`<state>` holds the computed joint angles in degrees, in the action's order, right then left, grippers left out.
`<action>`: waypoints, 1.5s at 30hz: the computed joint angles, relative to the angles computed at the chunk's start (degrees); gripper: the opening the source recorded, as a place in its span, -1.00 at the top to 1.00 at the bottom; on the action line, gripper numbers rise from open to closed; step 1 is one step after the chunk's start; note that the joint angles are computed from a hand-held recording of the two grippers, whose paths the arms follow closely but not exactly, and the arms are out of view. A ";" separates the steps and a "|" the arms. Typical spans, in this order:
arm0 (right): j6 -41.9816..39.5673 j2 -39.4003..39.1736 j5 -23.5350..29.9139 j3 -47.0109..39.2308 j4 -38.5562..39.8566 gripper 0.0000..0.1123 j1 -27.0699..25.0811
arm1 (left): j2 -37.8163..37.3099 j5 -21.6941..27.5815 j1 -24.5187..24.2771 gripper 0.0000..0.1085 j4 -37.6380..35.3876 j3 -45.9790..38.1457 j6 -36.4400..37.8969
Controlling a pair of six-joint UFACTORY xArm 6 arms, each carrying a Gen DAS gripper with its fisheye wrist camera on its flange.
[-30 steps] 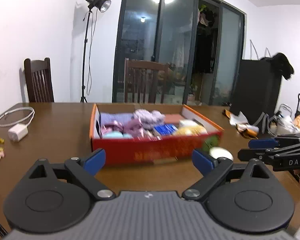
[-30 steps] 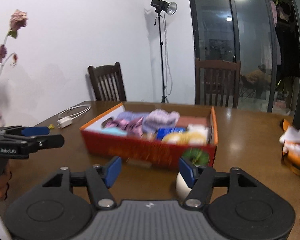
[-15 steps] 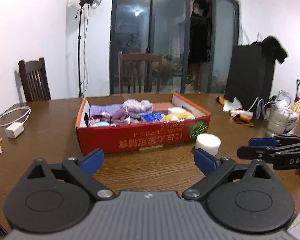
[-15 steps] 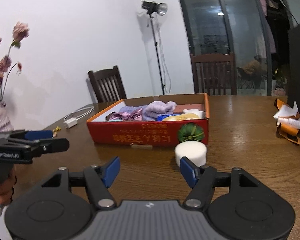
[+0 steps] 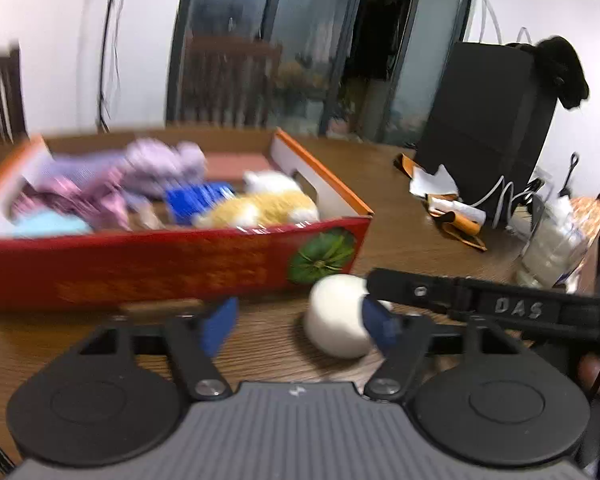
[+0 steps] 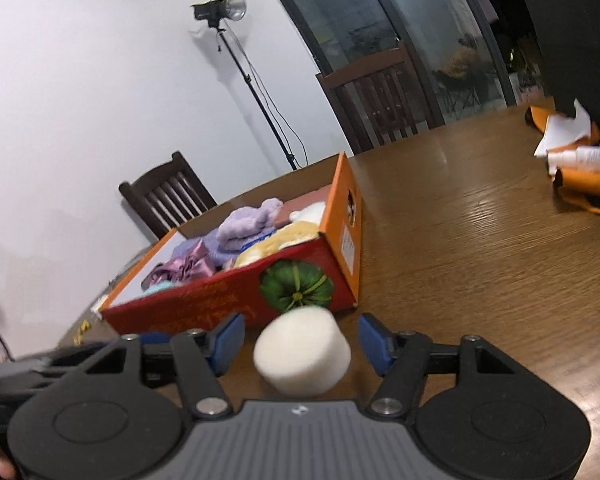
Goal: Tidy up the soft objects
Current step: 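Return to the table and grasp the white round sponge, then carry the white round sponge into the box and release it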
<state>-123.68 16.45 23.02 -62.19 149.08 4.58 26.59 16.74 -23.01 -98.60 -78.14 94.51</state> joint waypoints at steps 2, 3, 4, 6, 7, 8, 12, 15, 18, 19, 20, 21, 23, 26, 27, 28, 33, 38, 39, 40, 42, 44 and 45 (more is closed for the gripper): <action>4.22 1.85 0.20 -1.63 -2.57 0.27 -0.53 | 3.15 3.75 0.85 0.06 5.33 -3.07 -6.78; 6.49 2.62 0.24 -2.27 -4.00 0.36 -0.77 | 4.69 5.00 1.11 0.23 6.72 -4.63 -7.90; 8.41 3.19 0.05 -2.81 -5.51 0.40 -0.88 | 6.00 5.50 1.18 0.30 8.67 -5.94 -9.61; 11.37 3.69 0.92 -2.84 -7.95 0.44 -1.10 | 7.38 8.84 2.21 0.51 7.99 -7.46 -9.73; 12.78 3.95 1.17 -2.78 -9.15 0.50 -0.99 | 7.83 10.95 2.88 0.58 8.03 -8.01 -10.15; 12.02 4.44 0.40 -3.27 -8.50 0.51 -0.67 | 8.46 11.99 3.24 0.58 8.22 -8.75 -10.82; 9.94 4.88 0.35 -3.67 -6.47 0.55 -0.47 | 9.58 15.51 4.68 0.59 7.60 -9.63 -11.84; 9.40 5.03 0.63 -3.70 -6.09 0.56 -0.43 | 9.37 15.03 4.37 0.61 6.32 -9.28 -10.08; 9.41 4.95 1.47 -3.33 -5.66 0.58 -0.63 | 8.31 13.52 3.78 0.62 4.51 -7.98 -7.02; 8.94 4.87 1.66 -3.20 -5.17 0.59 -0.62 | 7.60 12.79 3.64 0.63 5.09 -7.31 -7.85; 9.81 4.70 2.24 -2.82 -5.58 0.59 -0.60 | 6.31 11.78 3.44 0.63 4.83 -5.95 -7.51; 11.73 4.23 2.95 -2.13 -6.69 0.59 -0.62 | 4.57 11.38 3.53 0.63 3.27 -3.93 -5.17; 12.43 1.63 5.01 1.44 -6.06 0.60 -0.05 | 0.07 12.10 4.51 0.63 0.58 1.62 -0.98; 7.25 -3.02 6.52 7.46 -0.24 0.59 2.81 | -6.71 13.20 6.72 0.63 -1.55 10.49 2.32; 7.09 -4.14 7.12 9.14 0.46 0.59 3.83 | -8.90 13.37 7.56 0.63 -2.53 13.37 4.16; 7.57 -5.02 7.38 10.37 0.62 0.59 4.87 | -10.86 13.30 8.36 0.63 -3.57 15.81 5.84; 4.62 -7.76 4.87 11.12 2.05 0.59 10.45 | -18.64 15.54 12.66 0.64 -9.85 23.36 12.39; -1.38 -10.06 2.45 8.92 4.69 0.59 13.40 | -21.32 19.51 16.31 0.64 -12.59 24.11 14.98; -2.19 -10.07 1.72 7.71 4.54 0.60 13.49 | -20.92 20.23 16.74 0.64 -12.33 22.90 14.51; -2.29 -9.98 1.27 6.50 4.09 0.60 13.29 | -20.34 20.92 17.19 0.64 -12.37 21.42 14.21; -2.45 -9.56 0.80 3.21 3.11 0.61 12.76 | -18.20 22.07 17.83 0.64 -12.04 16.92 12.72; -0.50 -6.58 -0.80 -3.20 -0.15 0.61 12.07 | -14.75 21.16 17.63 0.64 -10.94 10.60 10.46; 1.40 -4.80 -1.54 -6.28 -2.18 0.61 11.83 | -12.54 19.90 17.31 0.64 -10.18 6.86 9.09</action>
<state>-122.29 11.65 21.48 -68.47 146.90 16.41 14.05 36.64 -5.70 -108.78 -71.29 103.59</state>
